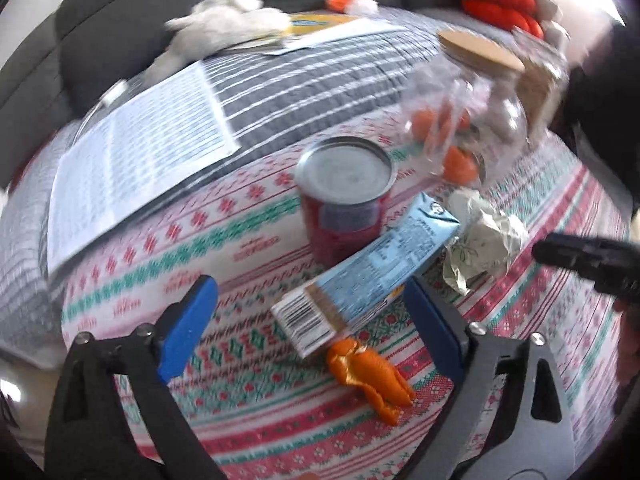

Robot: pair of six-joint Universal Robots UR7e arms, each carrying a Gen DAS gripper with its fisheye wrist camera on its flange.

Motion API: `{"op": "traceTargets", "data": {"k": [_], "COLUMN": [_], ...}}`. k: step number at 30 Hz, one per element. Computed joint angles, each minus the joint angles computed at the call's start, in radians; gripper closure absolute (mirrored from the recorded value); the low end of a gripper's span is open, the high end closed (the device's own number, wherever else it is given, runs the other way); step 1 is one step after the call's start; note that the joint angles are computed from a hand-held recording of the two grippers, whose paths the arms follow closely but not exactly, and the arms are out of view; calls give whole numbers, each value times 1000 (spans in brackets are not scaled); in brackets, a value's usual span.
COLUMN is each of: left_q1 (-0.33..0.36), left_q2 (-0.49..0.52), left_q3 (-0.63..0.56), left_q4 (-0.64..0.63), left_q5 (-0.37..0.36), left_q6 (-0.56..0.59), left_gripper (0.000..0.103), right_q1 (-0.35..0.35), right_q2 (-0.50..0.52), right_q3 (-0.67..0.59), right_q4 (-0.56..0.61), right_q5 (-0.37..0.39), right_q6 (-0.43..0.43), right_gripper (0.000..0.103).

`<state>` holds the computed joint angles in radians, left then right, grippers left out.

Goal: Collect trash
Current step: 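Grasp the crumpled white paper with the right gripper while the left grasps the milk carton, then carry the milk carton and white paper over the white bin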

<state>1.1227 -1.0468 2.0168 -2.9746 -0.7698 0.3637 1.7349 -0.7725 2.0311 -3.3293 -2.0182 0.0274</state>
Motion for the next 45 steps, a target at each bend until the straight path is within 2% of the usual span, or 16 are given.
{"op": "traceTargets", "data": {"k": [4, 6, 8, 11, 13, 20, 24, 26, 27, 30, 32, 38, 42, 45], "left_q1": [-2, -4, -4, -12, -22, -33, -44, -50, -51, -56, -64, -94, -134, -164], "left_q2": [22, 28, 31, 22, 10, -83, -148, -188, -204, -260, -297, -419, -515, -598], "left_q3": [-16, -21, -20, 16, 37, 113, 164, 193, 203, 232, 257, 320, 369, 410], "left_q4": [23, 60, 89, 35, 31, 82, 110, 134, 147, 207, 235, 310, 364, 421], "left_q5": [-2, 10, 27, 43, 63, 11, -4, 1, 3, 11, 22, 40, 51, 60], "left_q6": [62, 69, 65, 86, 60, -119, -223, -279, -303, -387, -427, -558, -626, -683], "left_gripper": [17, 27, 41, 54, 59, 65, 66, 66, 66, 66, 66, 66, 66, 66], "right_q1": [-15, -20, -23, -19, -16, 16, 34, 39, 39, 48, 65, 100, 128, 162], "right_q2": [-12, -16, -20, -8, 0, 70, 131, 156, 163, 159, 154, 88, 32, -1], "right_q3": [8, 9, 10, -2, -5, -71, -121, -137, -142, -136, -131, -54, -3, 13], "right_q4": [-5, -1, 7, 1, -11, -13, -50, -68, -61, -30, -16, -12, 20, 74], "right_q5": [-11, -12, -11, -3, 11, 15, -3, -6, -4, -14, -39, -12, -19, -51], "right_q6": [-6, -4, -5, -6, -4, -3, -38, -68, -85, -115, -125, -105, -62, -26], "right_gripper": [45, 44, 43, 35, 28, 27, 27, 41, 59, 70, 73, 74, 74, 74]}}
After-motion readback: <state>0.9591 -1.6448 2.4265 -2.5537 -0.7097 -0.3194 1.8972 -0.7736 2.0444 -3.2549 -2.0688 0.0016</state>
